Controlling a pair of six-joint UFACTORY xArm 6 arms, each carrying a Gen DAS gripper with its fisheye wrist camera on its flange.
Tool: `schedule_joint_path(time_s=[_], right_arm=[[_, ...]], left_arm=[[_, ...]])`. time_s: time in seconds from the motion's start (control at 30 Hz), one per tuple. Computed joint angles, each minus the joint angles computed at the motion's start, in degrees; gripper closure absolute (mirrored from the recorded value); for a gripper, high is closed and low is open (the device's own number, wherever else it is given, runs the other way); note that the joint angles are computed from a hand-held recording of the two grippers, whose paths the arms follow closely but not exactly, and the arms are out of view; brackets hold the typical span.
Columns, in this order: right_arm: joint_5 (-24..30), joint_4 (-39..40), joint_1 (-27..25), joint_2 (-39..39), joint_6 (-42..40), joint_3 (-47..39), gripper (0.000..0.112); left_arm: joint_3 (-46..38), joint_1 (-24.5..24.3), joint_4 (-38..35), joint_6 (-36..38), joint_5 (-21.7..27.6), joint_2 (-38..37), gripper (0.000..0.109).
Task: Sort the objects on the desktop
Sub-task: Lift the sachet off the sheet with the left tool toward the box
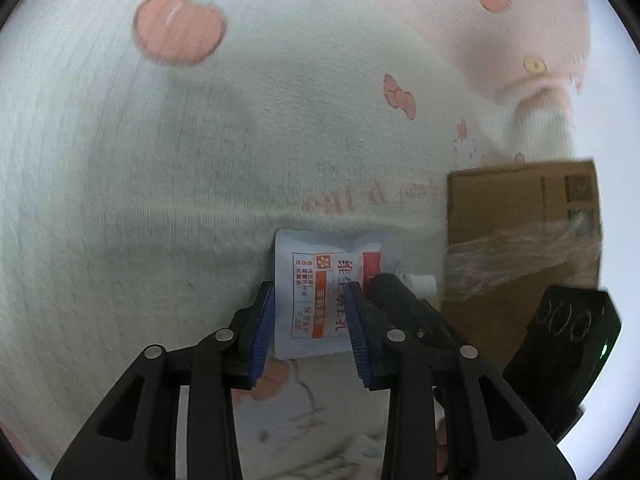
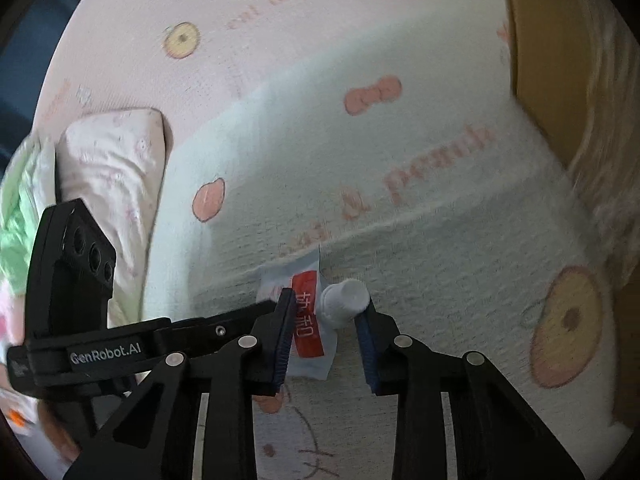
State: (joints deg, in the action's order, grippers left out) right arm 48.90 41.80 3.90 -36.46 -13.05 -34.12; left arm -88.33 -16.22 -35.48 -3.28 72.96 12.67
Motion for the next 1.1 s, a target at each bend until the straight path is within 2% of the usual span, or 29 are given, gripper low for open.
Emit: schedule_joint_path(time_s=[0.07,0.37,0.57,0.7,0.77,0.97,1.1], right_arm=[[-0.7,1.56,-0.13,-0.5,-1.02,0.21,0.087],[2.7,13.18,-6.09,-4.04,-3.85,0.13,0.09],[3.58,12.55,-8.19,-5.48,-2.46,-3.0,0.09],[6.58,10.0,-10.71,-5.75,2.88,-5.94,0.09],[7.69,11.31,-12.64,-6.29,4.79,-7.0,0.09],[11.19,11.57,-17.84,-7.44,3.86,-11.43,0.09],[13.04,10.55,-20.78,-8.13,2.49,-14.19,0.09]], left_arm=[[1.39,0.25,-1.37,-0.66,-0.97,-0.95,0.071],[-0.1,0.27,-5.04,0.06,-1.68,-2.67,0.072],[-3.68,-1.35,-4.74,1.89,-2.73,-3.46,0.072],[-7.1,-2.82,-3.74,3.22,-2.64,-2.88,0.071],[-8.26,-3.13,-4.94,3.68,-2.65,-2.59,0.072],[-13.96,-4.2,-9.74,2.98,-1.62,-0.57,0.072],[-19.78,-6.32,-8.74,3.13,-1.62,1.67,0.072]])
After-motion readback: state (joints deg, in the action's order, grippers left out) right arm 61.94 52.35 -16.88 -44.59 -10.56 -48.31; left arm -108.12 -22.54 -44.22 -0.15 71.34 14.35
